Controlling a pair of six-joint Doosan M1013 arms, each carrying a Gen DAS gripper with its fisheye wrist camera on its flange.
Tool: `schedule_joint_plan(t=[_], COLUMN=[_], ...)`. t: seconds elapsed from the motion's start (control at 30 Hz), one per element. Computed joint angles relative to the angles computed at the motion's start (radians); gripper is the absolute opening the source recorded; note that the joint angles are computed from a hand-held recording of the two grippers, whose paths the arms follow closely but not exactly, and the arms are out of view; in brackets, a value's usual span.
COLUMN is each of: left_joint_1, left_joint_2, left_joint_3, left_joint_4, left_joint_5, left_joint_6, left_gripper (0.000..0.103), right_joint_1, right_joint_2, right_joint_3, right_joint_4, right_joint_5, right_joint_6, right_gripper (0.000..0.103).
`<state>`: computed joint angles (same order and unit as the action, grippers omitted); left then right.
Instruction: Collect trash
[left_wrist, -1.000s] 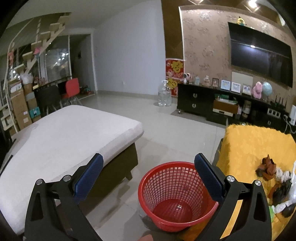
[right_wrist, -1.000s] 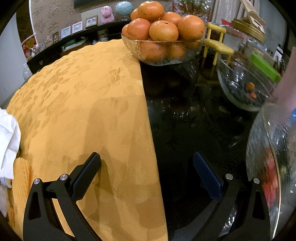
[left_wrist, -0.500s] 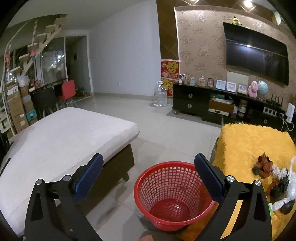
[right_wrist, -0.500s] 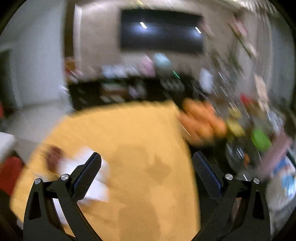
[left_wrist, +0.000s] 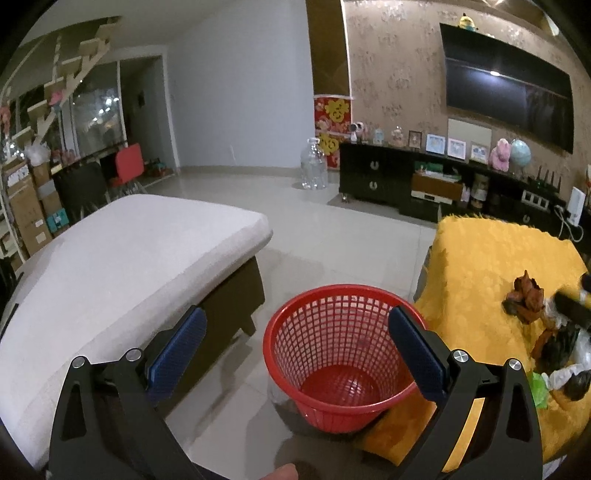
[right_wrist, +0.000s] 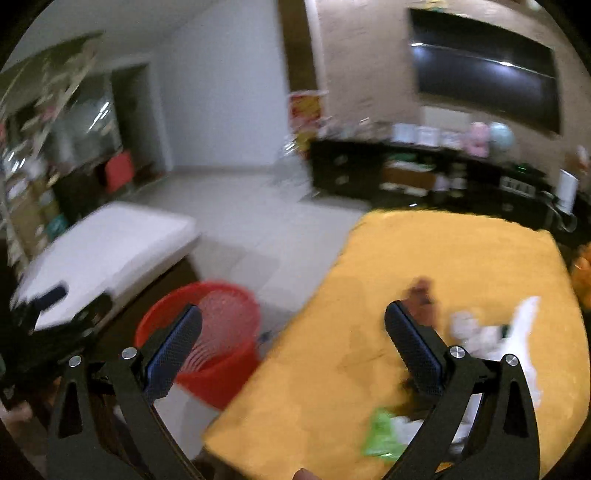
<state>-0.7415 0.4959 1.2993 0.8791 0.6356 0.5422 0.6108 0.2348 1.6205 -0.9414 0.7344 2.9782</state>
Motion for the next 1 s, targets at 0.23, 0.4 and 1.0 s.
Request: schedule_joint_plan(t=[0.23, 0.4, 1.0], left_joint_1=[0.004, 0.005, -0.004], left_joint_2=[0.010, 0.006, -0.005], left_joint_3=[-0.012, -0.007, 0.016], left_joint_4=[-0.066, -0.090, -0.022], left_joint_5=[-0.011, -0.047, -0.029], left_joint_6=[0.059, 0.076, 0.011], left_gripper=[0.095, 0.095, 0.095], right_joint_1=[-0.007, -0.022, -0.016], right_joint_2=[0.016, 0.048, 0.050], right_joint_3=[0.012, -0.022, -0.018], right_joint_4=[0.005, -0.009, -0.047], right_joint_5=[-0.093, -0.083, -0.109], right_joint_6=[0.014, -0.004, 0.012], right_gripper=[0.096, 0.096, 0.096])
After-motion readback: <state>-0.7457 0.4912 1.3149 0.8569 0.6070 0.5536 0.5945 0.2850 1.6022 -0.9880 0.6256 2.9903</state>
